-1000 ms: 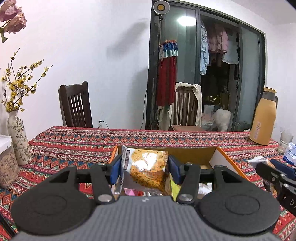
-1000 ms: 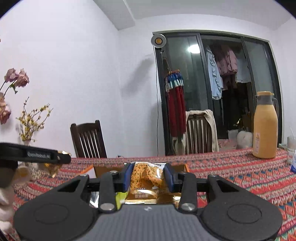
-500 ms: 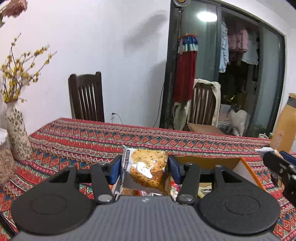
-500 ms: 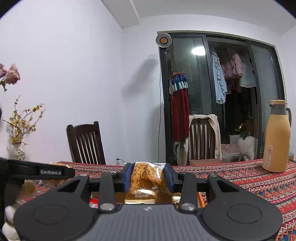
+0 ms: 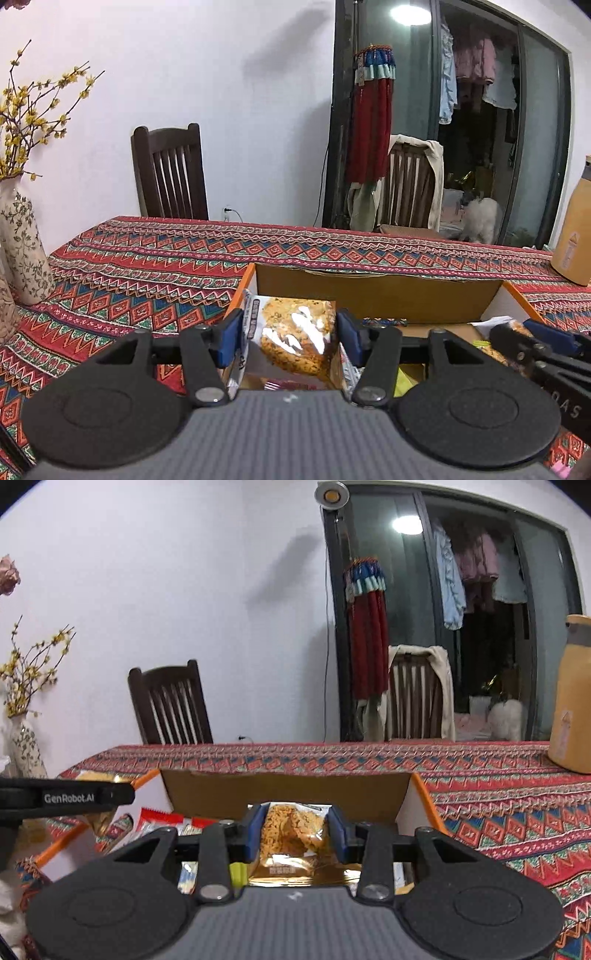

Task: Organize snacks
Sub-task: 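Open both tools to drop the packets into the box, then withdraw both tools from the box back toward the snack pile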

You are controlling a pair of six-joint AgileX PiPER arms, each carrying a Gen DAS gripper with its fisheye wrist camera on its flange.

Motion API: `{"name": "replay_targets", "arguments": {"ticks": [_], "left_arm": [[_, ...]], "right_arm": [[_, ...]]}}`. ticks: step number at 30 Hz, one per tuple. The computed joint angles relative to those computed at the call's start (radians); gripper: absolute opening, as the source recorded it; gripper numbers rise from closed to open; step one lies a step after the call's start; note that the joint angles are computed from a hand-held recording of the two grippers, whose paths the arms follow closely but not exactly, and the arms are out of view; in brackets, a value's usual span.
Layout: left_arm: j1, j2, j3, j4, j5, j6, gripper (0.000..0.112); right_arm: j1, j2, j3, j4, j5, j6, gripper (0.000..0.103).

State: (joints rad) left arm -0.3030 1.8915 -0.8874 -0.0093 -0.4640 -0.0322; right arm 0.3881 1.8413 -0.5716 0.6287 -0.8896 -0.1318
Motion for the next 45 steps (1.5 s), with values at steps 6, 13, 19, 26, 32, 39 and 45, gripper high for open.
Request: {"name": "replay_targets", "arguments": {"ticks": [6, 13, 19, 26, 32, 39, 45], "left_arm": [[-0.008, -0.016, 0.033, -0.083, -0.052, 0.029, 0.103], [-0.002, -0.027, 0.032, -0.083, -0.032, 0.011, 0.103], [-0.007, -0.097, 0.071, -0.117, -0.025, 0.015, 0.103], [0.031, -0.241, 0.192, -0.012, -0.025, -0.039, 0.103], [0.095, -0.297, 0.312, 0.113, -0.061, -0.073, 0.103], [0.219, -0.254, 0.411, 0.278, -0.107, -0.136, 0.103], [0.273, -0.166, 0.45, 0.355, -0.177, -0.147, 0.103]], "right_arm": [[0.025, 0.018, 0.017, 0.043, -0.063, 0.016, 0.101], [0.024, 0.016, 0.033, 0.045, -0.091, 0.027, 0.103], [0.057, -0.035, 0.073, 0.062, -0.135, 0.01, 0.103], [0.193, -0.203, 0.168, 0.248, -0.14, -0.146, 0.103], [0.366, -0.253, 0.304, 0.385, -0.181, -0.152, 0.103], [0.546, -0.185, 0.45, 0.515, -0.224, 0.057, 0.103], [0.598, -0.074, 0.506, 0.501, -0.228, 0.268, 0.103]]}}
